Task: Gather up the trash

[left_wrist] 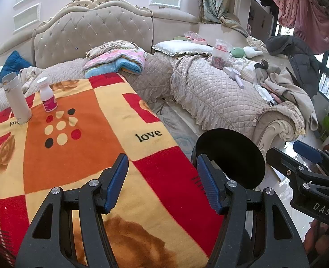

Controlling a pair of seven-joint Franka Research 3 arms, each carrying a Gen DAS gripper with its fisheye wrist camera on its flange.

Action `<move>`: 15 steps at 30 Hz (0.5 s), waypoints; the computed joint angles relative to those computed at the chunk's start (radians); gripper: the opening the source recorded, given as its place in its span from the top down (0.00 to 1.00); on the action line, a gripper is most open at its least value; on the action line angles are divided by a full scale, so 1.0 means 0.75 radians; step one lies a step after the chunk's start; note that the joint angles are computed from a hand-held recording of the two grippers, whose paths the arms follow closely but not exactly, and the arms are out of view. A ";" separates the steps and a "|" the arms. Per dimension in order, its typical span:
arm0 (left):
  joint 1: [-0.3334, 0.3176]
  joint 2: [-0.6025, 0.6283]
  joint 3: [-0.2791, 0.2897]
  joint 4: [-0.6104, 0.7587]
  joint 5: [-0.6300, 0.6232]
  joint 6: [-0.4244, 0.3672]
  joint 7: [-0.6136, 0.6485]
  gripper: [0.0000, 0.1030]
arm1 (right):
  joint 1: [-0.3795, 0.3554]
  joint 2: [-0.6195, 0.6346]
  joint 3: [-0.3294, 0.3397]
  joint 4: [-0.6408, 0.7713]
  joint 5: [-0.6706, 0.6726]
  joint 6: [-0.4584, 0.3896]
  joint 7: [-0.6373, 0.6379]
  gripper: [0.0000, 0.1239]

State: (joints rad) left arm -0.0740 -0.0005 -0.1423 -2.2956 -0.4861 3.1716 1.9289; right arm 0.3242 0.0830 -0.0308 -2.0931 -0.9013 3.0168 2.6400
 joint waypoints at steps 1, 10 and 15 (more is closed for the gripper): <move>0.000 0.000 0.000 -0.001 -0.002 0.001 0.001 0.39 | -0.001 0.001 0.000 0.000 0.001 0.000 -0.001 0.31; -0.001 0.005 -0.007 -0.012 0.002 0.011 -0.001 0.39 | -0.001 0.008 -0.003 -0.004 0.054 -0.001 -0.050 0.31; 0.003 0.009 -0.021 -0.014 -0.027 0.010 0.022 0.39 | 0.005 0.008 -0.008 -0.003 0.061 -0.002 -0.059 0.31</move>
